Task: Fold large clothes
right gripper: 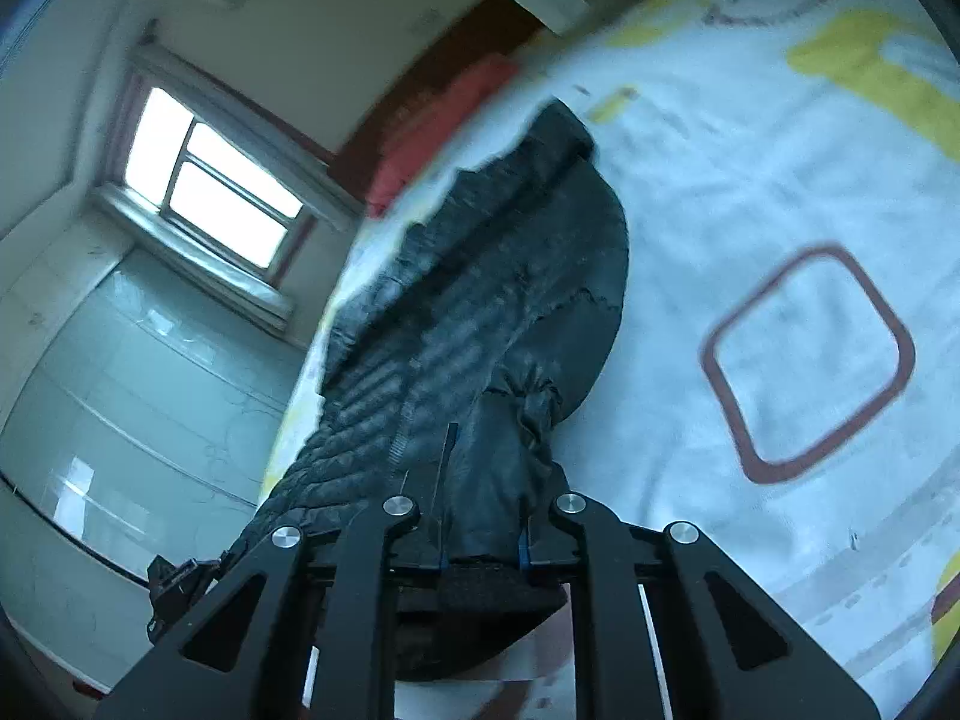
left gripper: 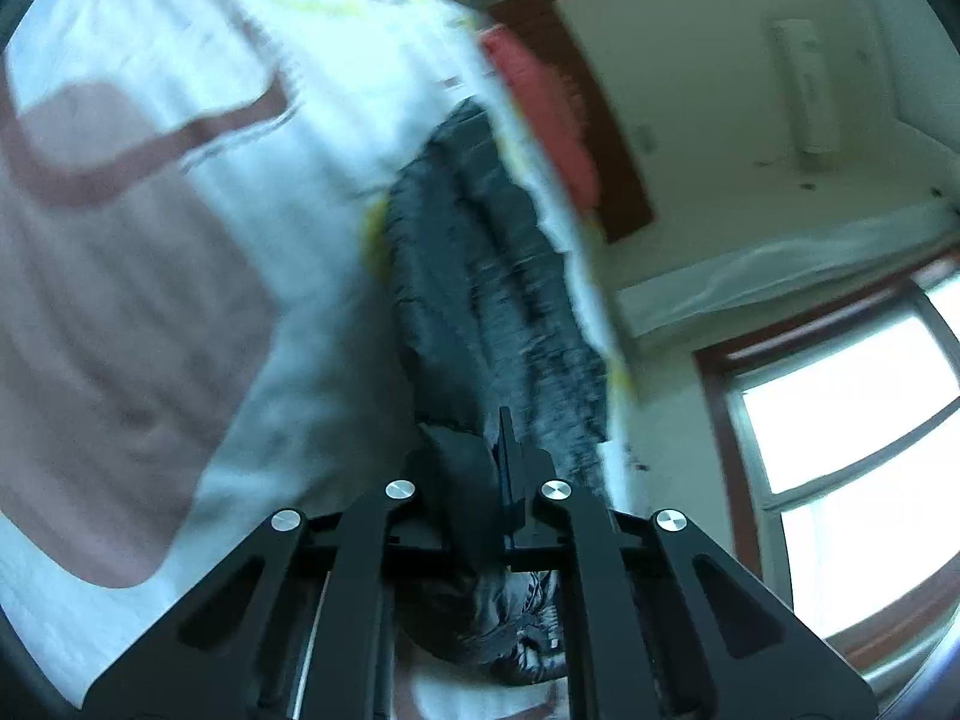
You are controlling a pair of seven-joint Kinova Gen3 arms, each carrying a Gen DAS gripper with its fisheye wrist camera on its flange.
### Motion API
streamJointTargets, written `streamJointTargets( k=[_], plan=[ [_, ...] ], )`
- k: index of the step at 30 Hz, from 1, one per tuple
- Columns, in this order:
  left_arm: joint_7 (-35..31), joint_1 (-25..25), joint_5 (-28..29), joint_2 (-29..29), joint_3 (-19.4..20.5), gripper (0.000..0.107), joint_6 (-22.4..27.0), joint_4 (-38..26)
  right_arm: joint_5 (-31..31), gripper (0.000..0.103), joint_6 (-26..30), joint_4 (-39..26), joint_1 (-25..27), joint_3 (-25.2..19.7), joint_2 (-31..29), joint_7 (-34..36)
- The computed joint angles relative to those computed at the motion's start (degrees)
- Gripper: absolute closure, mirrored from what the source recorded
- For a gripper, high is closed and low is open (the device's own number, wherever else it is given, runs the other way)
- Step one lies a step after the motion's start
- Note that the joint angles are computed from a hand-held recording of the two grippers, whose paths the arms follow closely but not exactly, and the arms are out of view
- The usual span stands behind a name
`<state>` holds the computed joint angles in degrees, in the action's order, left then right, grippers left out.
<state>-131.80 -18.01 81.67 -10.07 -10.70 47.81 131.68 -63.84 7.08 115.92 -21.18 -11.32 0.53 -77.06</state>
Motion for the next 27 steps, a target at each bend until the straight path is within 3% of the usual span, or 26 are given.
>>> streamJointTargets(
  k=[2,5,9,12,14,17,22,24,27],
  plan=[
    [-1.0,0.2,0.3,-2.5,-0.1,0.099,0.4,-0.8,-4.2,0.09,0.1,-0.3,1.5,-1.5,-1.6,4.7],
    [-0.2,0.4,-0.7,-5.4,-1.8,0.1,3.3,-2.0,-10.9,0.09,2.3,-0.8,8.2,-6.7,-3.6,11.6],
    [3.4,1.4,-2.2,-9.6,-2.7,0.1,4.5,-4.5,-20.1,0.09,4.5,-0.6,8.9,-5.4,-8.0,20.1],
    [3.3,2.9,-2.4,-11.8,-3.1,0.1,2.4,-6.7,-25.5,0.09,6.0,-2.0,13.3,-8.1,-8.4,26.4],
    [1.6,4.3,-1.6,-10.8,-3.6,0.1,1.6,-8.2,-25.3,0.09,7.3,-3.8,15.6,-9.4,-7.1,28.1],
    [-0.9,5.6,0.8,-6.2,-3.3,0.1,0.5,-11.1,-19.4,0.09,6.9,-8.6,15.8,-9.6,-2.5,24.6],
    [-3.5,5.7,5.1,4.9,1.2,0.1,-4.3,-19.9,-11.5,0.09,10.0,-21.8,6.6,2.0,9.7,18.9],
    [-1.4,6.3,3.3,8.8,2.3,0.1,-6.2,-24.4,-12.7,0.09,11.2,-27.1,2.9,7.3,14.6,19.1],
    [2.0,4.5,0.1,16.5,7.9,0.1,-11.9,-32.4,-16.4,0.09,12.6,-35.1,-2.6,15.3,22.2,20.4]
  ],
)
